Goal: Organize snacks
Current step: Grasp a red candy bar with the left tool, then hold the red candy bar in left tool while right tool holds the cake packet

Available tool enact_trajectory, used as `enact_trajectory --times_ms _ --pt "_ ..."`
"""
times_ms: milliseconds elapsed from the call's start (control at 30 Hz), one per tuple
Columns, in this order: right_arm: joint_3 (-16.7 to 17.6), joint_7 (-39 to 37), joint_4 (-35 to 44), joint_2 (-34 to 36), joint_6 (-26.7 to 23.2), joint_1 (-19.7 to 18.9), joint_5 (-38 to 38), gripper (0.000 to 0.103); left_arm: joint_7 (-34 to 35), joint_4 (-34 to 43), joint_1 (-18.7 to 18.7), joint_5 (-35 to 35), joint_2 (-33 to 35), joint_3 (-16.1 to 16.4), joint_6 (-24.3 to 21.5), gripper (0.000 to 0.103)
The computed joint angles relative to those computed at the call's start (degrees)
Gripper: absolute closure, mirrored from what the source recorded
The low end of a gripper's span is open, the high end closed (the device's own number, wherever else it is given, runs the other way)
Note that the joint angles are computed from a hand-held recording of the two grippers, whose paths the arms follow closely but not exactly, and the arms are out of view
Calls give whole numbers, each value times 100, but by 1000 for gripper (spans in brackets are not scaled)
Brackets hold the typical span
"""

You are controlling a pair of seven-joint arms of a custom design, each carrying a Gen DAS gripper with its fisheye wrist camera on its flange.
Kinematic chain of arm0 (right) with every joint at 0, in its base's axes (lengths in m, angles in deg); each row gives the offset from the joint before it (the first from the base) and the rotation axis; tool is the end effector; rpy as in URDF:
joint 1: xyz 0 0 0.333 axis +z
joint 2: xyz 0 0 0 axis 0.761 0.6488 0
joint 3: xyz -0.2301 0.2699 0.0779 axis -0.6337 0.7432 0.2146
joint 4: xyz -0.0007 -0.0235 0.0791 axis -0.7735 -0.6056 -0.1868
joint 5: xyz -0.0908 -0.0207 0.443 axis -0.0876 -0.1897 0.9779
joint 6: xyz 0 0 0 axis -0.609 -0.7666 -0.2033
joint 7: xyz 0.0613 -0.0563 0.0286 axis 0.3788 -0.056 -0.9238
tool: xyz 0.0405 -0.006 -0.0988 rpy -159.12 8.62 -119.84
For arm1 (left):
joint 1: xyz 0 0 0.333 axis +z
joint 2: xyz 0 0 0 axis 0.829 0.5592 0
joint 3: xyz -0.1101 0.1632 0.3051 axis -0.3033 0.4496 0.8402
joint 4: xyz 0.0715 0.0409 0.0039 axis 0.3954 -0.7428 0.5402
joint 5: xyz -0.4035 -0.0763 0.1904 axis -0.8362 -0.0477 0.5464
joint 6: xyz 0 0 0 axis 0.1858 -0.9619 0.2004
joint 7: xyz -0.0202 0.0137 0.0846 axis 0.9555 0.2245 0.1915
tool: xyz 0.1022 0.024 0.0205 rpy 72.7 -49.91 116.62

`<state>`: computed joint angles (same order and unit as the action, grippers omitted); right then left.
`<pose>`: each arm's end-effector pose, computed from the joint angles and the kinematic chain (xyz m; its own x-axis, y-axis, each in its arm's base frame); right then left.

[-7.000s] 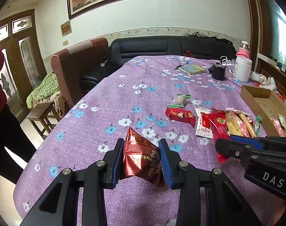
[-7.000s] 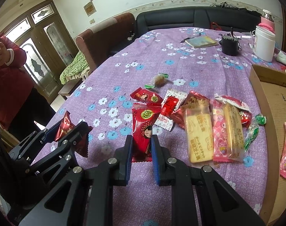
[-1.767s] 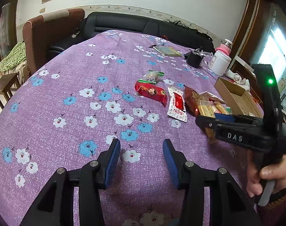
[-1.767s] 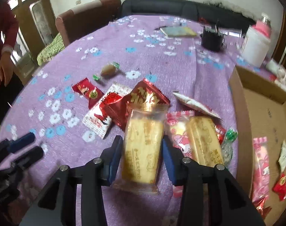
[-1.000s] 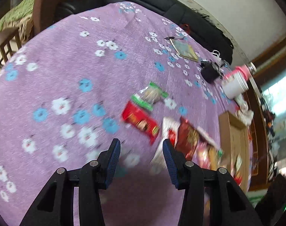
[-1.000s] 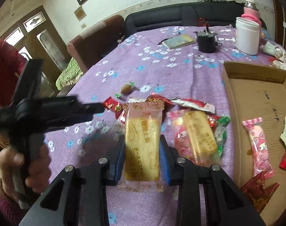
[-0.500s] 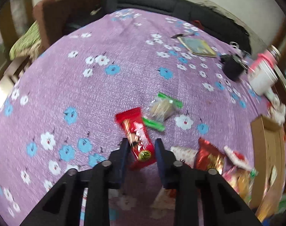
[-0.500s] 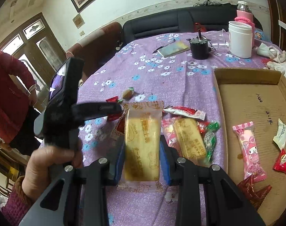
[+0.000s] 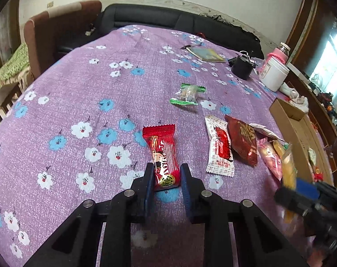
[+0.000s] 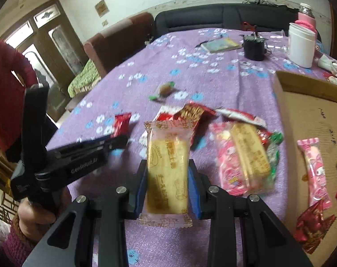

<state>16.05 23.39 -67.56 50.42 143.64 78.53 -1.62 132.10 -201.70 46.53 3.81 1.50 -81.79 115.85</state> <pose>0.3882 0.2501 0.4983 0.2635 -0.9199 -0.2904 -0.7890 -0.0323 -0.6135 0.4288 -0.0281 0.4684 -0.1055 -0.9754 0.1936 -0.7985 -0.0329 -0.6011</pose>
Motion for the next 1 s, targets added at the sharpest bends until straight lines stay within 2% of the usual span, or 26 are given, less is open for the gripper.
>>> enact_trajectory --times_ms 133,300,567,800,1000 --pt "97 32 21 77 8 -48 -113 71 -217 -90 130 190 50 -209 375 79" --pt "136 95 40 133 5 -105 -197 71 -180 -250 -110 241 -46 -15 905 79" --pt "305 389 20 111 86 -297 -483 71 -552 -537 66 864 -262 -270 1626 79" --pt "383 582 41 159 77 -412 -713 71 -890 -663 216 1418 -361 -434 1901 79" --pt "350 654 30 161 74 -396 -773 71 -1070 -686 228 1665 -384 -398 1947 79"
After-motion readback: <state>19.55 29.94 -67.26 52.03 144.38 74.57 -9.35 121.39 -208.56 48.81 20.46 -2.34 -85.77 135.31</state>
